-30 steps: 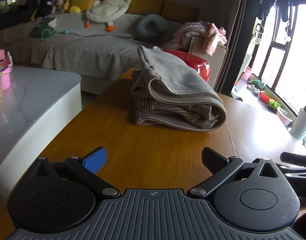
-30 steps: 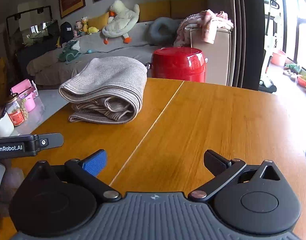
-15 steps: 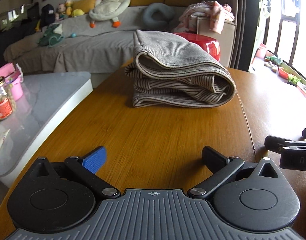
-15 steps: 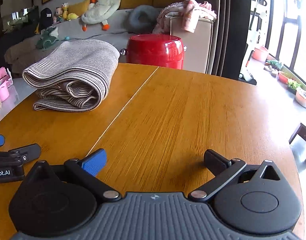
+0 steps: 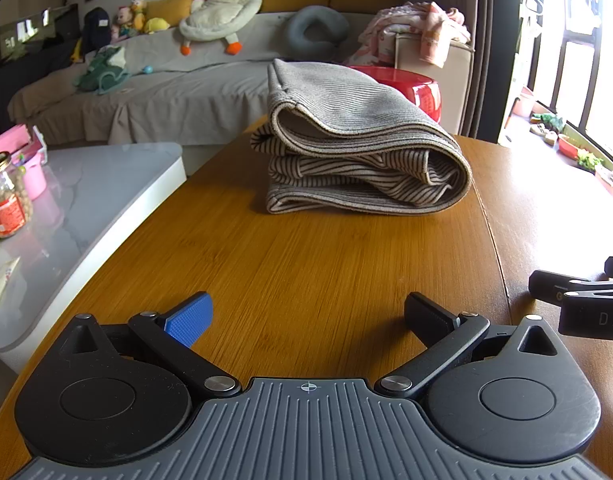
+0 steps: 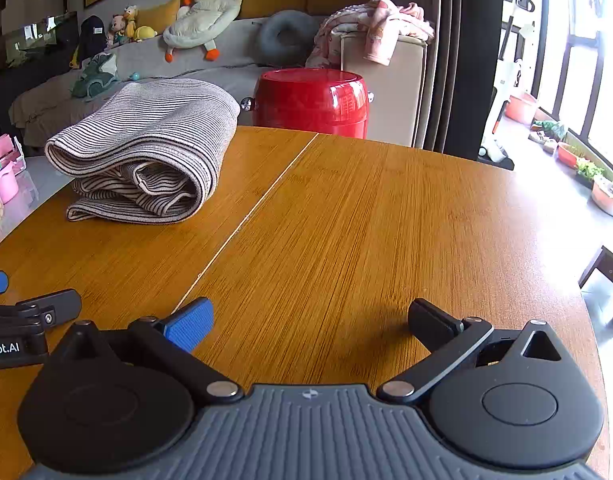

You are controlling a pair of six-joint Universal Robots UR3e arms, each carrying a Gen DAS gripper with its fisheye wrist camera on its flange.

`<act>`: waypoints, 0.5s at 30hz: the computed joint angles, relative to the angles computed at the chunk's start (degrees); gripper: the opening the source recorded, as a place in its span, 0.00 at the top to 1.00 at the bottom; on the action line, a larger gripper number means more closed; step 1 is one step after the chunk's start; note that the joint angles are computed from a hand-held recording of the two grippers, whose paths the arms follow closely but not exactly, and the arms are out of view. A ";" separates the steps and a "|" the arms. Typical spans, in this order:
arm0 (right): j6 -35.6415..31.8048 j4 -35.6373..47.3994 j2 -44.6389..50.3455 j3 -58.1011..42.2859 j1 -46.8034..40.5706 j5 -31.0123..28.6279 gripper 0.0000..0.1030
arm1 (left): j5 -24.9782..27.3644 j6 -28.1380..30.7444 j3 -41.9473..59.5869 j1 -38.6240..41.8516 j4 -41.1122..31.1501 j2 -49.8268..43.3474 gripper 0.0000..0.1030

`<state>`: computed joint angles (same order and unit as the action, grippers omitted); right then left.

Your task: Fold clothes

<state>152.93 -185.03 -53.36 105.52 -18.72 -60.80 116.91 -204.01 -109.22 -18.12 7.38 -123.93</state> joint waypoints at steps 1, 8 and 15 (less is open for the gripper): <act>0.02 0.03 0.04 -0.07 0.02 -0.01 0.00 | 0.02 -0.03 0.00 -0.03 -0.09 0.06 0.00; 0.15 -0.08 0.16 -0.15 0.18 -0.12 0.00 | 0.01 -0.04 0.12 -0.03 -0.10 -0.04 0.00; 0.33 -0.15 0.41 -0.43 0.39 -0.27 0.00 | 0.03 -0.06 0.14 -0.04 -0.04 -0.12 0.00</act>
